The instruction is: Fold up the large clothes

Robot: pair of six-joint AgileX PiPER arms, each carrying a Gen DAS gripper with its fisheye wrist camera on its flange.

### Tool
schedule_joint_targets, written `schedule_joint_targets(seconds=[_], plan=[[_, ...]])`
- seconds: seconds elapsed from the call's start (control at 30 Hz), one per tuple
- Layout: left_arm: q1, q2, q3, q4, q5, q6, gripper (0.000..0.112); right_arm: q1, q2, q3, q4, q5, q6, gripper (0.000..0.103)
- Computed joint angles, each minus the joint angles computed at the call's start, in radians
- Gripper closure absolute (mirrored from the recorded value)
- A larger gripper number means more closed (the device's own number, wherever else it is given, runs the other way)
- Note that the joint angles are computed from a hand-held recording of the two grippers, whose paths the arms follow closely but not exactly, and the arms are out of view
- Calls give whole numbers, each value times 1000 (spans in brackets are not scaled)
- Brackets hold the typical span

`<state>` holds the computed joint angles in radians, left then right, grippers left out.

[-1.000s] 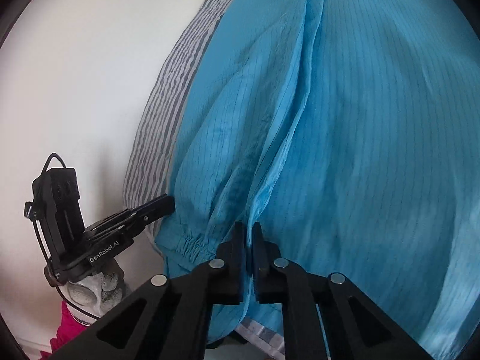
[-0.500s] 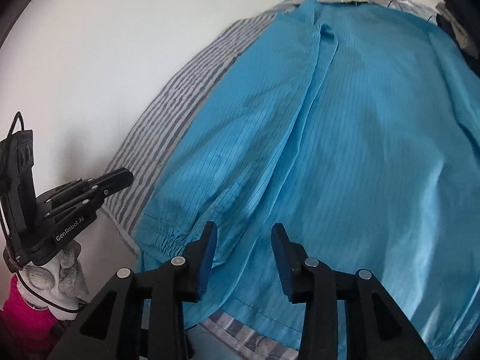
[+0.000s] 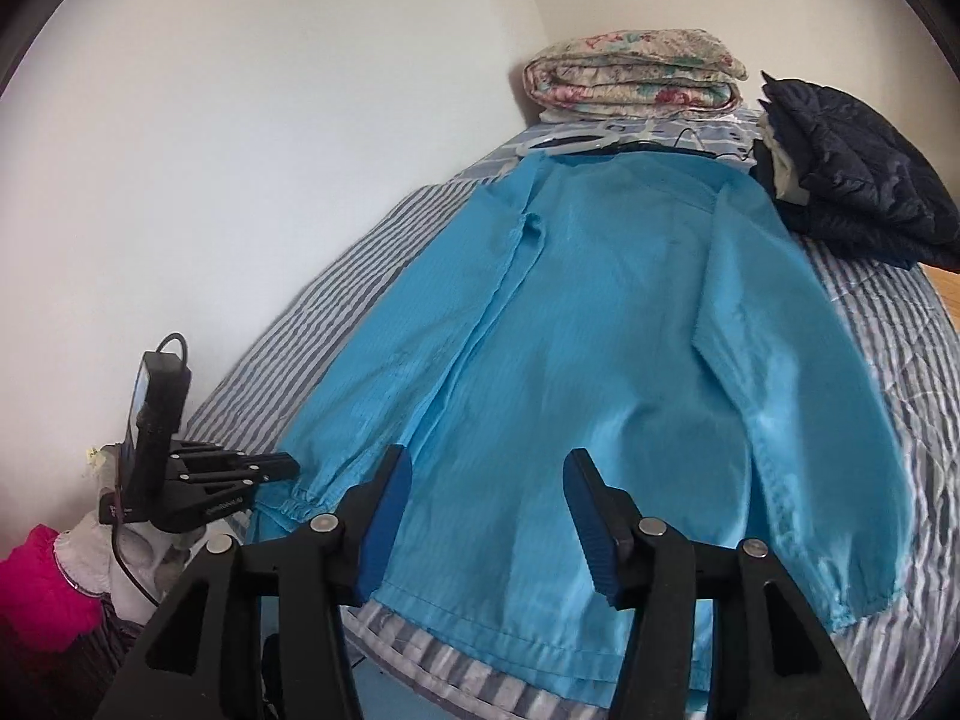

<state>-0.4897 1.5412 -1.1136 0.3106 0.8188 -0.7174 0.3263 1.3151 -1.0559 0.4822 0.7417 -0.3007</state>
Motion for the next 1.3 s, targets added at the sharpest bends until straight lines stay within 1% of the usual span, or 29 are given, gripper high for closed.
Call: schedule_joint_targets(seconds=[0.03, 0.07, 0.1, 0.13, 0.17, 0.23, 0.3, 0.37, 0.4, 0.43, 0.57, 0.73, 0.83, 0.97, 1.07, 1.1, 1.17, 1.2, 1.27, 1.3], plan=[[-16, -15, -14, 21, 16, -31, 110, -30, -22, 5, -15, 12, -1, 35], [-22, -38, -23, 28, 23, -46, 110, -54, -34, 4, -29, 19, 1, 33], [-28, -55, -36, 32, 33, -56, 110, -89, -50, 6, -38, 34, -4, 28], [-32, -72, -41, 33, 38, -61, 110, -127, -62, 7, -37, 50, -13, 24], [-44, -87, -60, 31, 47, -68, 110, -176, -71, 7, -20, 71, -35, 24], [-61, -108, -84, 18, 53, -61, 110, -295, -84, 8, 36, 115, -97, 24], [-88, -112, -115, 15, 41, -61, 110, -404, -80, -6, 75, 166, -134, 24], [-103, -85, -154, -5, 19, -37, 110, -508, -62, -18, 115, 216, -168, 25], [-113, -65, -180, -10, 17, -35, 110, -551, -54, -20, 124, 231, -175, 28], [-109, -45, -196, -29, 4, -21, 110, -587, -42, -25, 123, 242, -177, 33], [-96, 42, -288, -162, 1, 57, 110, -732, 25, -33, 163, 309, -183, 37], [-141, 125, -388, -153, 7, 76, 110, -874, 117, -4, 242, 340, -209, 38], [-153, 173, -439, -171, 17, 90, 110, -936, 185, 23, 305, 355, -224, 38], [-164, 208, -480, -173, 25, 96, 110, -964, 274, 35, 345, 329, -217, 38], [-167, 223, -495, -167, 26, 100, 110, -967, 332, 37, 385, 321, -222, 39], [-166, 230, -500, -168, 30, 100, 110, -959, 342, 38, 393, 315, -224, 41], [-160, 237, -504, -174, 32, 101, 110, -938, 358, 34, 401, 306, -237, 42], [-159, 240, -507, -173, 33, 99, 110, -924, 362, 30, 399, 302, -239, 44], [-158, 245, -509, -165, 36, 93, 110, -902, 376, 19, 398, 293, -240, 53], [-157, 246, -511, -163, 38, 92, 110, -893, 382, 12, 391, 289, -233, 64]])
